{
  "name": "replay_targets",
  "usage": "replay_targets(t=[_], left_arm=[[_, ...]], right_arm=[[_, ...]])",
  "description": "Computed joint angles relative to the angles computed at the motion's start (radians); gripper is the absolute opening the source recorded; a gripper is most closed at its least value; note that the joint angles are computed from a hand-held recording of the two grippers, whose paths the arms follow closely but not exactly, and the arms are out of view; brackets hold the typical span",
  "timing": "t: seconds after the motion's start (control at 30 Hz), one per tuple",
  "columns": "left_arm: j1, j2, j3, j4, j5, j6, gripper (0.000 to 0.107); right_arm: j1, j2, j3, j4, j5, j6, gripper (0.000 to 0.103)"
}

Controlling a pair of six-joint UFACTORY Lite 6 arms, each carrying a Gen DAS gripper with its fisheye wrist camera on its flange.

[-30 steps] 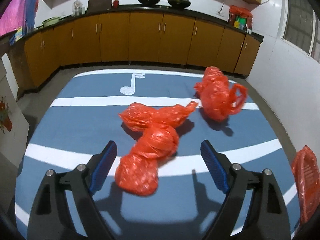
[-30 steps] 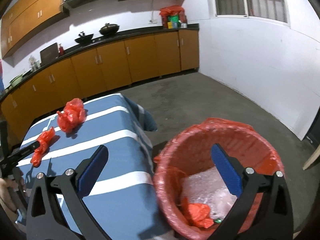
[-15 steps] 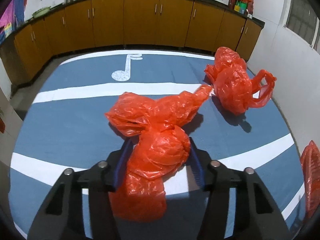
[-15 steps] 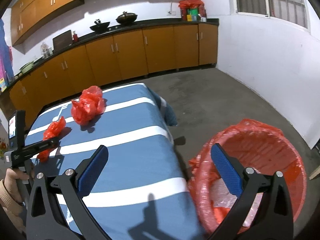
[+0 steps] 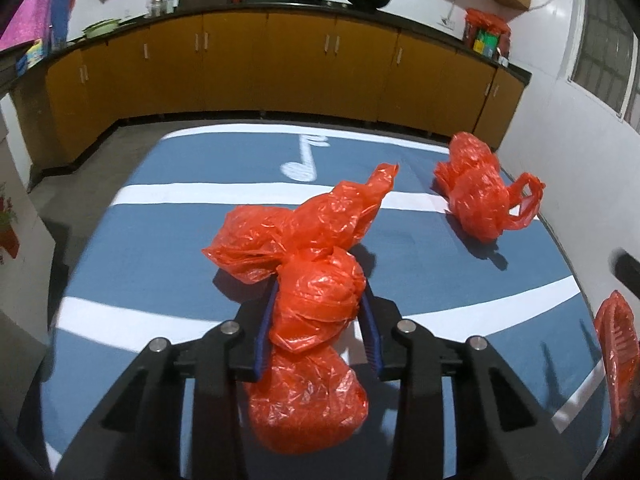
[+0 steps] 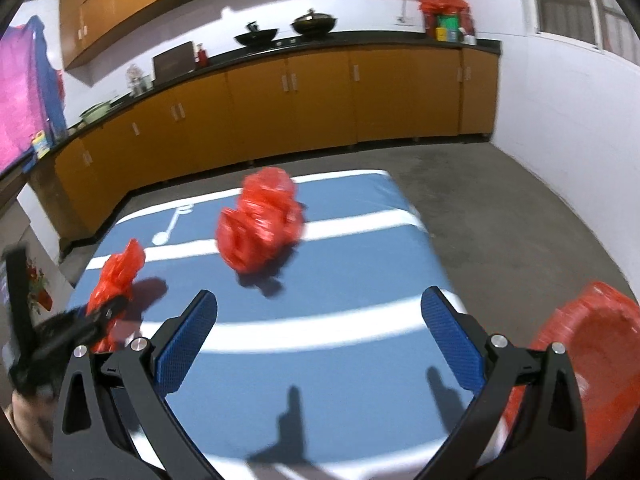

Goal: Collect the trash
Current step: 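Grasp the large red bag with the left tool while the right tool grasps a small red bag, then carry both red bags over the red basket with both tools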

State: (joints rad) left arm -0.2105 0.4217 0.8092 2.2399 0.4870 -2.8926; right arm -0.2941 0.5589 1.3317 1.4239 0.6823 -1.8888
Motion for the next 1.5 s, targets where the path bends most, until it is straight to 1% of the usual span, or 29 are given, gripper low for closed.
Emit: replay_targets(t=[0.1,0.23,0.3,0.37,0.4,0.43,0.47,0.5,0.53,0.57,0.63,0.73,0.9,1.13,1.23,1.4,1.5], left_arm=[[0.024,-0.077,-0.085,0.052,0.019,-0.069,0.037],[0.05,-0.155,-0.154,0.038,0.049,-0.063,0.037],[0.067,-0.181,-0.173,0.037,0.054,-0.059,0.037],[0.08,-0.199,-0.191,0.047,0.056,-0.073,0.037],[0.086,-0.201,-0.197,0.054,0.055,-0.083,0.037],[0.091,-0.204,-0.203,0.059,0.053,-0.089,0.037],[0.097,-0.202,-0.205,0.069,0.051,-0.097,0.037],[0.1,-0.199,-0.207,0.08,0.049,-0.107,0.037],[0.103,-0.197,-0.208,0.093,0.046,-0.119,0.037],[0.105,-0.195,-0.206,0.101,0.041,-0.126,0.037],[0.101,-0.194,-0.202,0.096,0.038,-0.12,0.037],[0.078,-0.197,-0.195,0.08,0.04,-0.113,0.037],[0.003,-0.204,-0.165,-0.01,0.038,-0.028,0.037],[-0.14,-0.248,-0.127,-0.185,0.034,0.107,0.037],[-0.227,-0.259,-0.094,-0.308,0.048,0.209,0.037],[-0.346,-0.253,-0.03,-0.446,0.077,0.323,0.037],[-0.41,-0.241,0.019,-0.511,0.093,0.386,0.037]], right_arm=[[0.11,0.038,0.05,0.037,-0.055,0.018,0.093],[0.249,0.135,0.167,0.097,-0.174,0.05,0.092],[0.295,0.199,0.251,0.052,-0.225,0.142,0.092],[0.334,0.274,0.351,-0.066,-0.267,0.292,0.089],[0.358,0.317,0.405,-0.145,-0.3,0.37,0.084],[0.366,0.339,0.428,-0.191,-0.317,0.406,0.076],[0.375,0.371,0.466,-0.279,-0.326,0.482,0.071],[0.378,0.39,0.487,-0.339,-0.325,0.533,0.061],[0.372,0.407,0.502,-0.392,-0.315,0.57,0.053],[0.361,0.409,0.499,-0.404,-0.305,0.571,0.051],[0.328,0.386,0.455,-0.33,-0.282,0.476,0.045],[0.265,0.312,0.354,-0.27,-0.214,0.343,0.04],[0.115,0.159,0.139,-0.217,-0.084,0.152,0.039],[-0.084,0.002,-0.03,-0.254,0.053,0.025,0.039],[-0.163,-0.046,-0.048,-0.284,0.137,0.022,0.039],[-0.302,-0.113,-0.058,-0.302,0.263,0.013,0.039],[-0.364,-0.137,-0.06,-0.292,0.302,-0.008,0.039]])
